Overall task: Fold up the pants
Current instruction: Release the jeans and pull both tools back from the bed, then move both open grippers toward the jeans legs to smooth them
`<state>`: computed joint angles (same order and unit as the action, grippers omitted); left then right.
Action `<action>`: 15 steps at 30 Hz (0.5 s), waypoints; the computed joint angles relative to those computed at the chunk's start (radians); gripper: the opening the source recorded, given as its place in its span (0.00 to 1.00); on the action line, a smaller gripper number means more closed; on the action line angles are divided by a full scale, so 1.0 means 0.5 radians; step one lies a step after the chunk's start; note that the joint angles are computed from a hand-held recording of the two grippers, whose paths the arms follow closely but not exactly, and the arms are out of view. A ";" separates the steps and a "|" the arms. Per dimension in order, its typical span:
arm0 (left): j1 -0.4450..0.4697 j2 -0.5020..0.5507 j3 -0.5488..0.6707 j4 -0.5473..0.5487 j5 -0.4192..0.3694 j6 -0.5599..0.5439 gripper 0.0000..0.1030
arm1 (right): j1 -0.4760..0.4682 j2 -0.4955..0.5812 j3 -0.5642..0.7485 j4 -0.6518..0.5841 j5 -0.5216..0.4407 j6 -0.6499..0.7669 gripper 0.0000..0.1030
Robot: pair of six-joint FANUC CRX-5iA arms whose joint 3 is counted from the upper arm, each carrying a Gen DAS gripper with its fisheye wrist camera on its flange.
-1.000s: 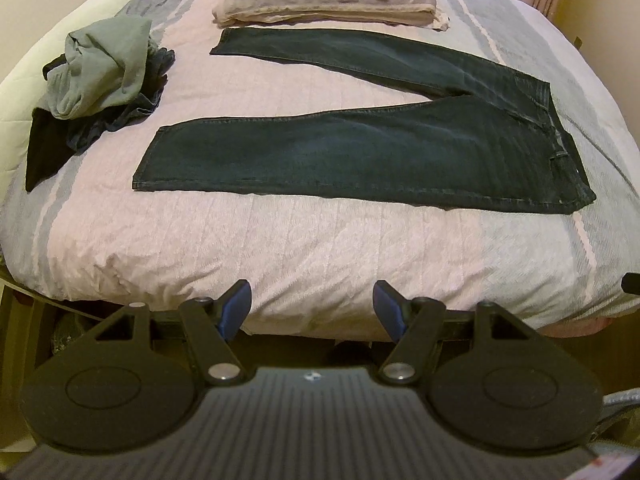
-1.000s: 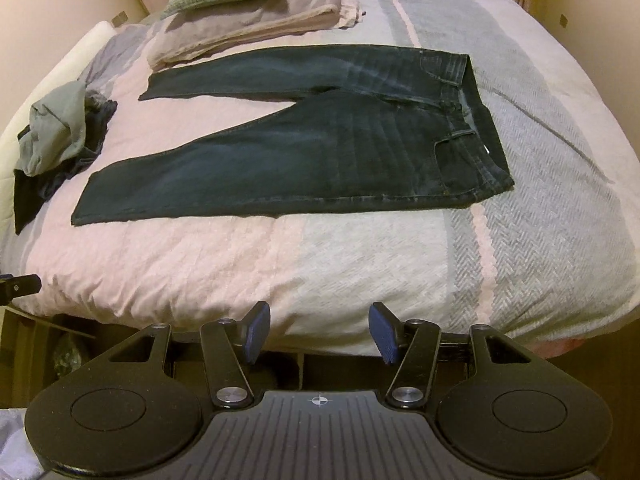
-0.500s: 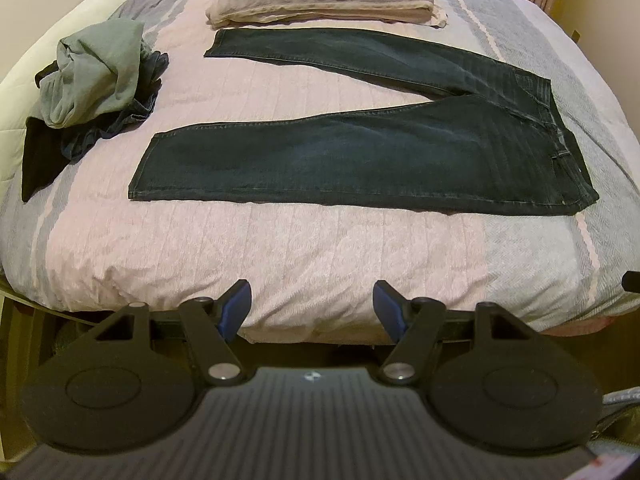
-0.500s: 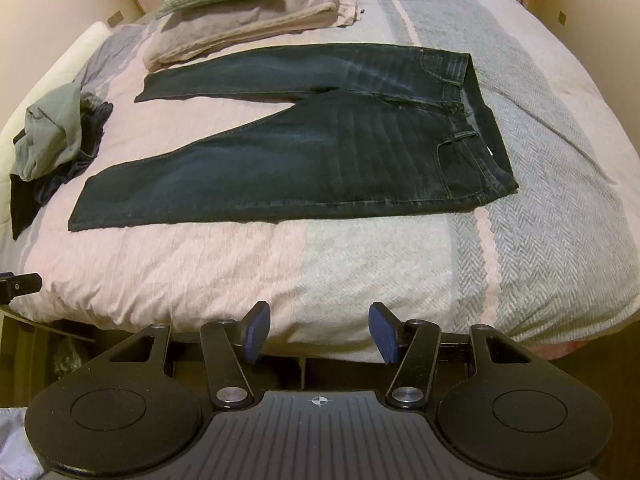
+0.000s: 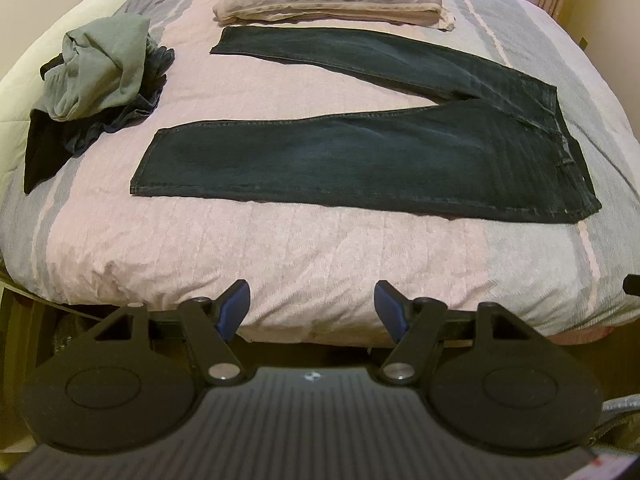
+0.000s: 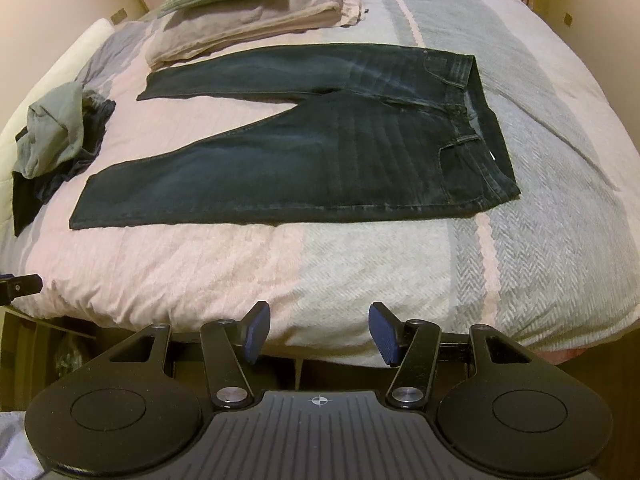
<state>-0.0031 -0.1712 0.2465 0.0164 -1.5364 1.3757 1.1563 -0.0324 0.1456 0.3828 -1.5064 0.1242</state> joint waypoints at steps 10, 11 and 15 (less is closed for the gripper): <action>0.043 0.400 0.272 0.101 0.044 -0.140 0.65 | -0.327 0.234 0.225 -0.187 0.038 0.171 0.51; 0.038 0.470 0.327 0.115 0.043 -0.155 0.65 | -0.373 0.275 0.263 -0.211 0.044 0.191 0.51; 0.049 0.799 0.611 0.190 0.054 -0.279 0.65 | -0.576 0.461 0.437 -0.302 0.078 0.311 0.51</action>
